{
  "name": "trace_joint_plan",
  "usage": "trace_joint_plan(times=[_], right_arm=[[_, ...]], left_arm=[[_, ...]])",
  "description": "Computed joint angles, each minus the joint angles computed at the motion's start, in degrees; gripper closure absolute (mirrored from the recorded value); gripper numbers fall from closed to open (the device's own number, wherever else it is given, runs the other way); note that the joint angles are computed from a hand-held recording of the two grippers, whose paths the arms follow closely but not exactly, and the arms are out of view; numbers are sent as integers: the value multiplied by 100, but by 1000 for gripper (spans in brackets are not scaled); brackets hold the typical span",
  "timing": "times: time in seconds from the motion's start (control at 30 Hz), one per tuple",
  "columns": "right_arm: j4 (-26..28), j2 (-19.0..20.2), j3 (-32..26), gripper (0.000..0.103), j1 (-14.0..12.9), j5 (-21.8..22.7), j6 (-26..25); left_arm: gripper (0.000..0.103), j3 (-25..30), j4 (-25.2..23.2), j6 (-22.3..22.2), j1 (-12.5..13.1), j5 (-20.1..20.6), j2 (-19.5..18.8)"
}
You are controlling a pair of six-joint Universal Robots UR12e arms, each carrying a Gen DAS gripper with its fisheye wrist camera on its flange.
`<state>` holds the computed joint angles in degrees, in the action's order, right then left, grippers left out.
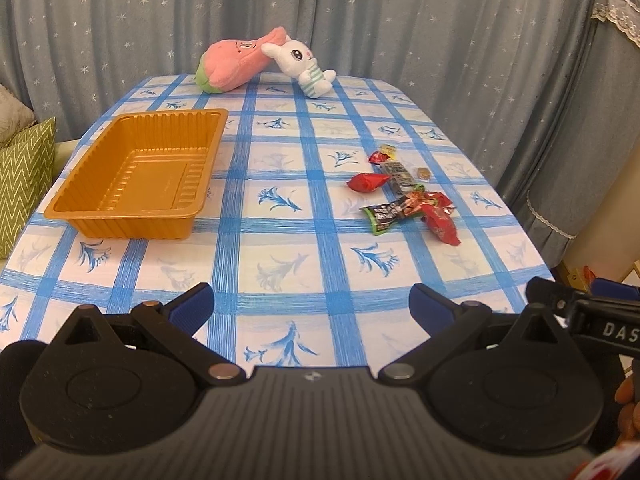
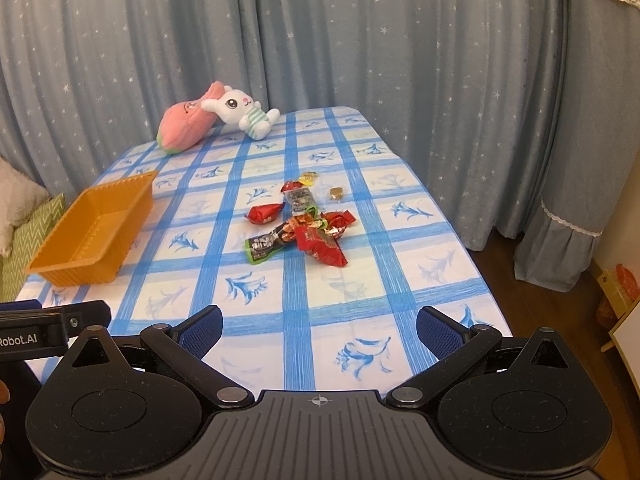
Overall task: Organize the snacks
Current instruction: 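Grasp the green-ended snack stick with the left tool while the right tool grasps the red packet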
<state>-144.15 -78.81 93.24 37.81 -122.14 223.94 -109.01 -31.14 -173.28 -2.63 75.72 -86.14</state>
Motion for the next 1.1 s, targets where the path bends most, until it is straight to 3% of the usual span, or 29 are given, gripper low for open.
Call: trace_joint_plan(times=[0.37, 0.47, 0.63, 0.83, 1.1], right_arm=[[-670, 289, -26, 1, -329, 90, -155], [-858, 414, -62, 12, -470, 265, -213], [-1220, 654, -131, 17, -684, 505, -260], [-1288, 917, -288, 25, -891, 696, -342], [-996, 1050, -321, 28, -1063, 1106, -234]], left_arm=[[1, 493, 118, 252, -87, -225, -805], [5, 698, 151, 472, -147, -244, -1067], [8, 989, 146, 701, -173, -452, -1427], [10, 1243, 118, 763, -213, -602, -1736], [10, 1376, 45, 749, -207, -825, -1936]])
